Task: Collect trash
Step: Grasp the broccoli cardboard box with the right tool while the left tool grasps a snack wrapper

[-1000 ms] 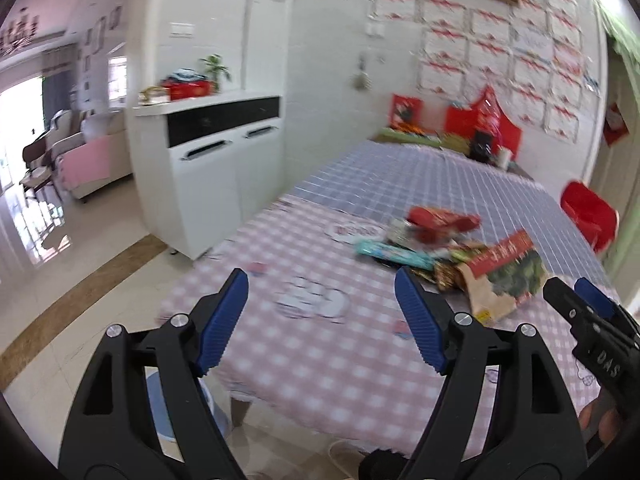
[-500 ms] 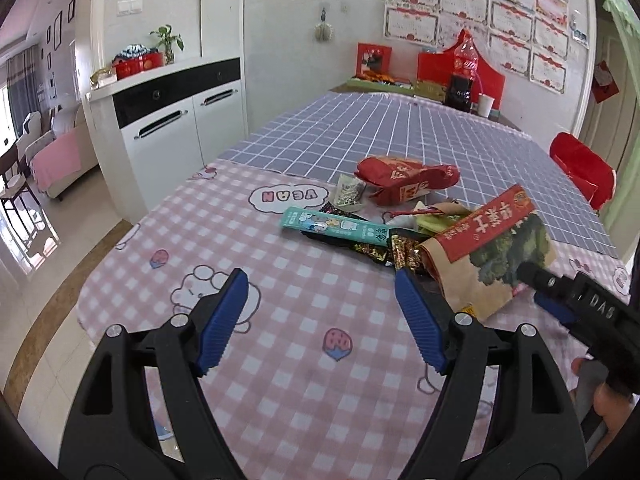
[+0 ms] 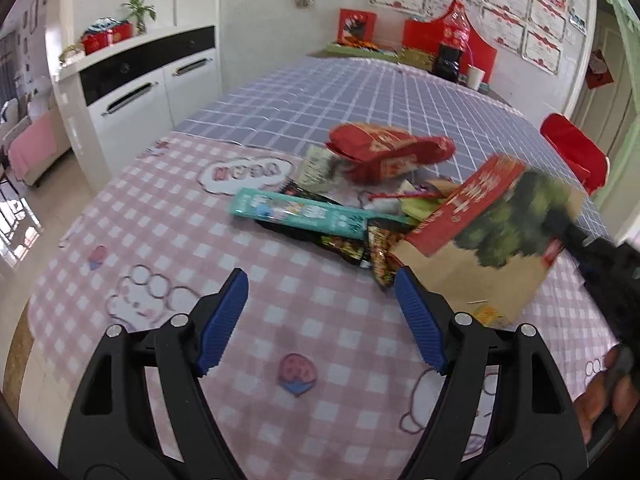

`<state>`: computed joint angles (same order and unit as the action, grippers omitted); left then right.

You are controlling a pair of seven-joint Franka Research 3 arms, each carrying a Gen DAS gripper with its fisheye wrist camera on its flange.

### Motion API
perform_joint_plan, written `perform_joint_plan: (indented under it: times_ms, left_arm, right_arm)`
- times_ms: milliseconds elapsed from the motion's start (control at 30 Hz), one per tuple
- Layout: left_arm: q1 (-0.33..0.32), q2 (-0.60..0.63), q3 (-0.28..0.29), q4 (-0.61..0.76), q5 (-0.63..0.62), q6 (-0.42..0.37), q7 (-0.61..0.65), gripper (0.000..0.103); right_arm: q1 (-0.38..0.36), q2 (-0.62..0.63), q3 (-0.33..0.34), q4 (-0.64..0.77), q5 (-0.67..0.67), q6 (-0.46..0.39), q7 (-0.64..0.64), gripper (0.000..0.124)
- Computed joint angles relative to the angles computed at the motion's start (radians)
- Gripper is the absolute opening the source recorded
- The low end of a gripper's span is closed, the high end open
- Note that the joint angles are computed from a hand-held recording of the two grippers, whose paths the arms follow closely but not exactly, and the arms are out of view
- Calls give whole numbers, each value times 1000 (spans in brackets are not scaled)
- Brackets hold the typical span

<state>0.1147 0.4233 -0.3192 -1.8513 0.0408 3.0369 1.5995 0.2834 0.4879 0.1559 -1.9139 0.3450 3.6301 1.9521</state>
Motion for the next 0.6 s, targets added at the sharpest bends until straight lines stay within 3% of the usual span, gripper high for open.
perform_joint_plan:
  times_ms: [100,167,233,300,367,433,533,600]
  left_arm:
    - [-8,13,-6,15,6,-14,8,75]
    - [-12,19,-12,22,5,-21,15,75]
    - [-4,26,-32,30,-4,-29,35,75]
    - [-32,27,-11,35,8,-34,28,75]
    - [-34,30,-19,40,5,-38,37,75]
    - [-51,36,-6,54,12,-50,32,75]
    - [-113,50,64,89,55,-87,-21,75]
    - [-91,68,37,117,28,-117,-10,75]
  right_arm:
    - [180,-34,-149,0,213,50,-229,5]
    - [318,-37,-255,37,437,67,-473,5]
    - [393,-26,-310,82,594,83,-659,5]
    - [455,-5,-352,142,755,101,-866,4]
    - [447,-3,-338,151,778,102,-923,4]
    - [409,-11,-304,137,740,89,-894,4]
    - [353,-20,-252,121,696,74,-861,4]
    - [322,-20,-222,120,678,65,-855,4]
